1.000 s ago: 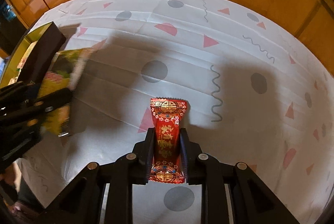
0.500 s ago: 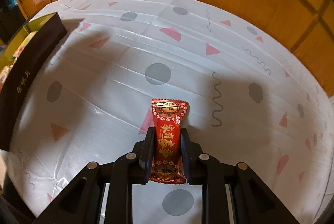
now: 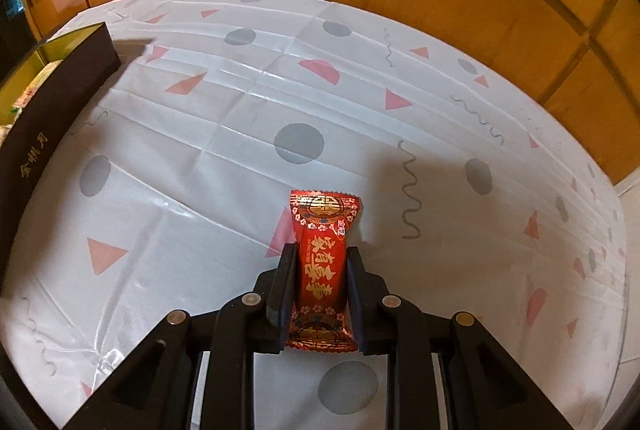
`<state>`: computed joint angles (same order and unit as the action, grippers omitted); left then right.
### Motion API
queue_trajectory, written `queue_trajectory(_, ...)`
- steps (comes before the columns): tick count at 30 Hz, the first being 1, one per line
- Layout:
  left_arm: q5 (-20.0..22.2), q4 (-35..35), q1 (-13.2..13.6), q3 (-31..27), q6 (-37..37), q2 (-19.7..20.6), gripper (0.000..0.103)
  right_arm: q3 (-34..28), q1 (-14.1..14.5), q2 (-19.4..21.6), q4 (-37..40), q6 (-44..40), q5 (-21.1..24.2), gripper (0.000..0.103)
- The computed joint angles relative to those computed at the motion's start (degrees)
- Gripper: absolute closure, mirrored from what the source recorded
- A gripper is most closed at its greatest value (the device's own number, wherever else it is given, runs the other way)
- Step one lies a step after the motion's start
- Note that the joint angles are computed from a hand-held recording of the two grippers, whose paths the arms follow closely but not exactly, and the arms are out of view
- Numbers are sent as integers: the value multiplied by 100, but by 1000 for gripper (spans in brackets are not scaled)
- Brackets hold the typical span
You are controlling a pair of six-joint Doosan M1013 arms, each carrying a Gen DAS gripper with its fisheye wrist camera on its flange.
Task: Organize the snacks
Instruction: 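Carry the yellow bag with the left gripper and release it into the tin, then carry the red candy with the right gripper and drop it into the tin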
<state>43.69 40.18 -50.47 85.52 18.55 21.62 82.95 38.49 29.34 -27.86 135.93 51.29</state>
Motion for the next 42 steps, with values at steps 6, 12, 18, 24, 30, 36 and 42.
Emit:
queue_trajectory(6, -435, -437, 263, 294, -246, -165, 71, -9, 92, 18, -267, 360, 109, 81)
queue_trajectory(12, -1134, -1253, 510, 273, 86, -147, 71, -7, 79, 3, -198, 400, 59, 81)
queue_trajectory(18, -1128, -1912, 596, -248, 986, 258, 70, 39, 69, -15, -218, 527, -21, 81)
queue_trajectory(24, -804, -2354, 664, -618, 1505, 593, 63, 67, 56, -30, -199, 557, -81, 81)
queue_trajectory(30, -446, -1347, 475, -457, 793, 440, 63, 45, 67, -18, -232, 550, -31, 81)
queue_trajectory(36, 176, -555, 278, -300, 160, 282, 63, 11, 103, 13, -346, 639, 72, 81)
queue_trajectory(42, 451, -190, 180, -126, -185, 133, 61, -83, 116, 47, -279, 713, 250, 82)
